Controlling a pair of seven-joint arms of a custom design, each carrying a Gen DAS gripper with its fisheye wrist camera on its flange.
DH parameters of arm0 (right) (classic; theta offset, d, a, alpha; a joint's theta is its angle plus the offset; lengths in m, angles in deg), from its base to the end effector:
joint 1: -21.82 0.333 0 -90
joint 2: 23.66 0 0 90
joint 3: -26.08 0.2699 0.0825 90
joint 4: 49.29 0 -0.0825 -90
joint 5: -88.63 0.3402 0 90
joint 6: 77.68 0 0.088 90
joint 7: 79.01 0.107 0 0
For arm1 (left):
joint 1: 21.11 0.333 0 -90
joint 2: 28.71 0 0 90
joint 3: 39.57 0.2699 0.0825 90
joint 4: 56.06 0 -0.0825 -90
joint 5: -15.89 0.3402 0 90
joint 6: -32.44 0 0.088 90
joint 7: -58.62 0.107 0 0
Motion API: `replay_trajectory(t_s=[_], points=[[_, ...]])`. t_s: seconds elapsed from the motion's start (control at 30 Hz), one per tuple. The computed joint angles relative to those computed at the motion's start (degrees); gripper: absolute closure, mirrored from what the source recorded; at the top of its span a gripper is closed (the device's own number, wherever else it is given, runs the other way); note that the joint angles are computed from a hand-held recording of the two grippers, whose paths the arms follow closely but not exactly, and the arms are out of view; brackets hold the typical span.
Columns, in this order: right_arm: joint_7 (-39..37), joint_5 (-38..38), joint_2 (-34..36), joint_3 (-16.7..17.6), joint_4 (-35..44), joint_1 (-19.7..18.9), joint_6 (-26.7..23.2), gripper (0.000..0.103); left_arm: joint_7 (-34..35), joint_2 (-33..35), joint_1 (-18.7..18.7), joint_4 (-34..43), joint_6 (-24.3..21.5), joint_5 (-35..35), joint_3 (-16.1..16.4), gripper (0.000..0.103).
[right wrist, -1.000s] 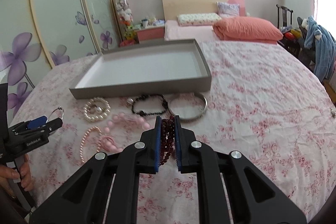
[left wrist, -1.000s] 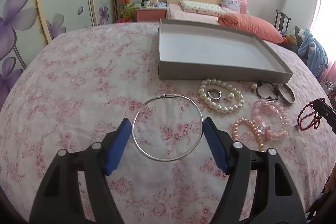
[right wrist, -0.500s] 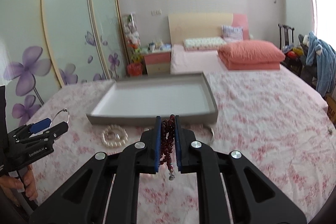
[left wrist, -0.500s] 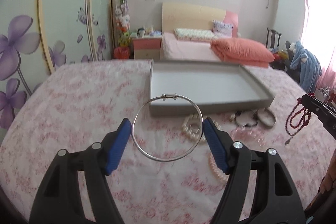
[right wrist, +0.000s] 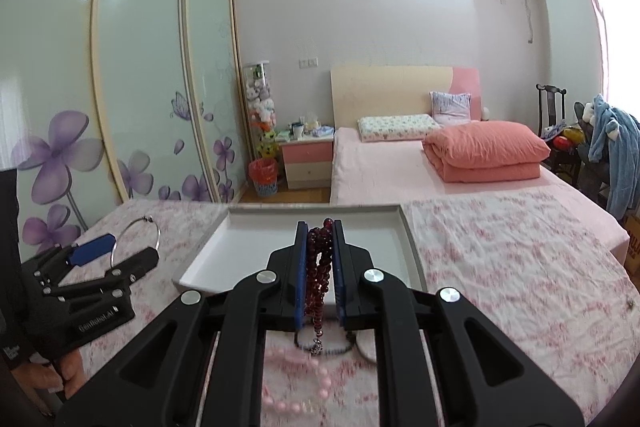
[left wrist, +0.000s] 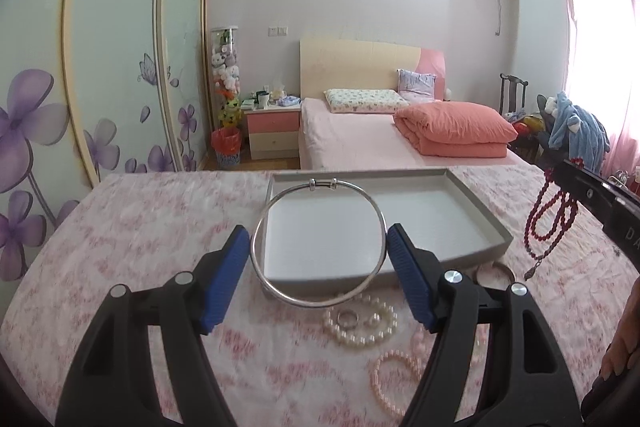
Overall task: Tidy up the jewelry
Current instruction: 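Carry the necklace with the right tool into the tray while the left tool drops the bangle there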
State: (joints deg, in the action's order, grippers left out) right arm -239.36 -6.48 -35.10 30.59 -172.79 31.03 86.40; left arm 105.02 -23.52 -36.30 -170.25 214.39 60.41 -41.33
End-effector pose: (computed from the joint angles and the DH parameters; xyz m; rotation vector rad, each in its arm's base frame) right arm 0.4622 0.1716 0.5091 -1.2999 1.5800 -0.9851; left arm 0.5230 -0.2259 0.5054 -1.3275 1.8465 -1.1101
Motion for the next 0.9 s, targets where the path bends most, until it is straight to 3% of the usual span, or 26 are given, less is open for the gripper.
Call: replay_trajectory(t_s=[0.17, 0.5, 0.67, 0.77, 0.9], points=[[0.9, -0.9, 3.6, -0.6, 4.6, -0.1, -0.1, 0.091, -0.1, 5.8, -2.5, 8.1, -2.0, 0.4, 1.5, 0.034], [-9.3, 11.1, 15.5, -4.1, 15.0, -0.5, 4.4, 0.091, 17.6, 19.6, -3.0, 24.7, -10.0, -17.8, -1.7, 0.034], [-23.6, 27.3, 22.3, -5.6, 19.3, 0.1, 6.0, 0.091, 24.5, 26.8, -3.7, 33.7, -14.9, -24.1, -2.0, 0.034], [-36.4, 41.9, 26.1, -3.9, 20.8, -1.7, 6.2, 0.091, 28.0, 30.8, -4.3, 38.7, -18.1, -27.4, -1.8, 0.034], [-46.6, 53.5, 29.3, -1.8, 22.8, -2.6, 3.8, 0.091, 31.9, 34.9, -4.8, 44.2, -21.6, -31.6, -1.3, 0.034]])
